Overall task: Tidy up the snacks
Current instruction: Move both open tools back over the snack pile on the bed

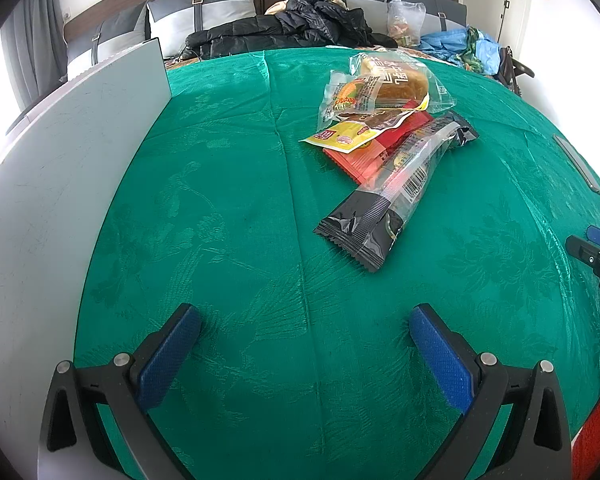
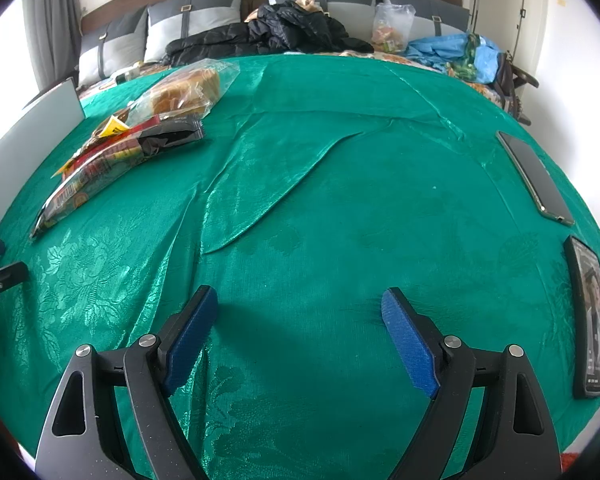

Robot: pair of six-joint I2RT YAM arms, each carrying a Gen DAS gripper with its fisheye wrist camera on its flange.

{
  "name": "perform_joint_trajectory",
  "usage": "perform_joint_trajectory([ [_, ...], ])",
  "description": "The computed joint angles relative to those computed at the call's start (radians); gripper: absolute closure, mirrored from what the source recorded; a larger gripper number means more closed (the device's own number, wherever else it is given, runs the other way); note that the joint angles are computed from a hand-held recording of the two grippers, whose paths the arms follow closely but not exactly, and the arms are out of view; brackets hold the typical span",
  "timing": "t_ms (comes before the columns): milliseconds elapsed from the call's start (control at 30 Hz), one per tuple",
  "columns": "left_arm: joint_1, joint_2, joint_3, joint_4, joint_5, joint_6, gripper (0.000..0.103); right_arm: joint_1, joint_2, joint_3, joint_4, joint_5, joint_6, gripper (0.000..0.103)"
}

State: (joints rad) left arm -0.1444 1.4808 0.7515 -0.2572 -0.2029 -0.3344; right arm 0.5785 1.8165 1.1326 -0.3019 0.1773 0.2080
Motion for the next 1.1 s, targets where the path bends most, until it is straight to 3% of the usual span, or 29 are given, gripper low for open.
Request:
perform_joint_trajectory([
  [1100, 0.001, 0.0, -0.001, 0.002, 0.001, 0.002, 0.0, 0.006, 0.007, 0.005, -0.004, -0.001, 0.005, 0.013],
])
